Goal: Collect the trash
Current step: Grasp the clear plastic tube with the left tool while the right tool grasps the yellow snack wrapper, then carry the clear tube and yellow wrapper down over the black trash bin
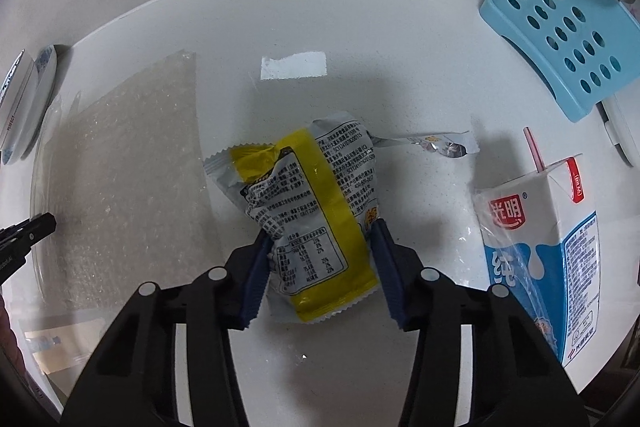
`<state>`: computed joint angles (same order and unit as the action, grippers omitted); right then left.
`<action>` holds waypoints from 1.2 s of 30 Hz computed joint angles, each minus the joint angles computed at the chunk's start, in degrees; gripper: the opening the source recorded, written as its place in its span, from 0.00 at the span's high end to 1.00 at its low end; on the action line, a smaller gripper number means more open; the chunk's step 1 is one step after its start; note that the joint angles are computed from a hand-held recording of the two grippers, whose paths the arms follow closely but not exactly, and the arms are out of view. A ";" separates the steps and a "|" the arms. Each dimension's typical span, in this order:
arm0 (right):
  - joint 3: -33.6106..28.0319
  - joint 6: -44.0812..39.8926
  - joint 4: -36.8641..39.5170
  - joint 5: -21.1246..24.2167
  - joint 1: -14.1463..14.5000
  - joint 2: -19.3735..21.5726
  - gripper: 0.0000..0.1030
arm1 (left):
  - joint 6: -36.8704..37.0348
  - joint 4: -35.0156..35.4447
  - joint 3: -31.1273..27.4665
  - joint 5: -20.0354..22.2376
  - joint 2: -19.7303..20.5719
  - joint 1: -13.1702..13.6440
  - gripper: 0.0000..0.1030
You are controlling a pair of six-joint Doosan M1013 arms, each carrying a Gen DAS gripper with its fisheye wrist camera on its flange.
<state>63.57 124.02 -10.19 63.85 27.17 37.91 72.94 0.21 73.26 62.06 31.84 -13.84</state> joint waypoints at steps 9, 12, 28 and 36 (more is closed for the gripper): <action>0.90 -0.92 0.47 -1.46 -0.76 -0.46 0.83 | -0.50 0.31 3.08 -1.22 -3.02 -0.16 0.76; 1.45 -1.29 0.41 -1.88 -0.77 -0.89 0.86 | -0.25 -0.07 3.82 -1.64 -3.96 0.03 0.76; 6.48 1.22 -2.80 -6.31 1.81 -6.61 0.86 | 0.87 -2.50 7.15 -5.20 -8.30 0.33 0.76; 9.66 4.03 -5.20 -8.40 3.69 -10.13 0.86 | 0.79 -3.05 10.08 -7.09 -10.84 -1.14 0.76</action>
